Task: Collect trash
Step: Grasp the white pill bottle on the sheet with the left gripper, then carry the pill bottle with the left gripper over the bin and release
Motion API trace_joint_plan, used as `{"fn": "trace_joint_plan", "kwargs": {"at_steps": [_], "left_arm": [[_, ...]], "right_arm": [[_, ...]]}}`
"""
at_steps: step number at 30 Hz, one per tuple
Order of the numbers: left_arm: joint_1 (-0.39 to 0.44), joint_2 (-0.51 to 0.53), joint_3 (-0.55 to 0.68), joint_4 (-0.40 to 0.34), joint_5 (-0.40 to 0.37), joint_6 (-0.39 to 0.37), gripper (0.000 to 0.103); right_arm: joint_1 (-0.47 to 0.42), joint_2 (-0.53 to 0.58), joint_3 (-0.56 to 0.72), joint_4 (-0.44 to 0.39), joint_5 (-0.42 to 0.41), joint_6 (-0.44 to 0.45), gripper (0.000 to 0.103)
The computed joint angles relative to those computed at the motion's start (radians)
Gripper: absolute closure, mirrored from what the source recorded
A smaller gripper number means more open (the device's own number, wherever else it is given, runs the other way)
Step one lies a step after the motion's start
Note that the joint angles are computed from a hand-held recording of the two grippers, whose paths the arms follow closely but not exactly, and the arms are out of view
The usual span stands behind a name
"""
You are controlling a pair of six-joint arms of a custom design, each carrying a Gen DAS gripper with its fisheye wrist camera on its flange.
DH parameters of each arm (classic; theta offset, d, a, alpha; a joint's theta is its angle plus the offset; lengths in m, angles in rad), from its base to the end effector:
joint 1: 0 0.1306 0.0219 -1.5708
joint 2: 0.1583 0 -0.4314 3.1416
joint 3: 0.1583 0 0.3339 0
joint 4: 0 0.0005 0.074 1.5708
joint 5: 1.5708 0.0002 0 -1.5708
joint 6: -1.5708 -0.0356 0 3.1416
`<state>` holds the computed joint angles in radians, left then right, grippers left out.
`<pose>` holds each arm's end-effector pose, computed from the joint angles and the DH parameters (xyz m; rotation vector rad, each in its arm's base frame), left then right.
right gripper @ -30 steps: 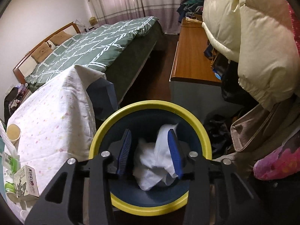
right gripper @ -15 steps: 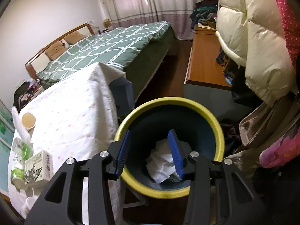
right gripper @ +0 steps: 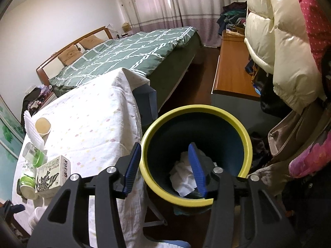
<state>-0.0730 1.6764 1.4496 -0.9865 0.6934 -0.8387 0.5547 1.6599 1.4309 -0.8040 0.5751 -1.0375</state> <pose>0.4921 -0.0593 0.3769 1.2379 2.1568 -0.6642 0.4404 0.2495 0.3838 0.7535 2.2531 -0.0236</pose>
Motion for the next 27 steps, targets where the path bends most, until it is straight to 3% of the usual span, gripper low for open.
{"fn": "trace_joint_plan", "kwargs": {"at_steps": [7,20,27], "left_arm": [[-0.051,0.04,0.032,-0.022,-0.045,-0.049,0.023],[-0.058,0.073,0.067,-0.056,-0.115,-0.081,0.054],[-0.055,0.068,0.078,-0.064,-0.099,-0.071,0.055]], "right_arm": [[-0.008,-0.009,-0.034,0.023,-0.02,-0.01,0.057],[-0.015,-0.019,-0.078,0.072,-0.048,-0.011,0.057],[0.002,-0.026,-0.086,0.086,-0.039,-0.016,0.057]]}}
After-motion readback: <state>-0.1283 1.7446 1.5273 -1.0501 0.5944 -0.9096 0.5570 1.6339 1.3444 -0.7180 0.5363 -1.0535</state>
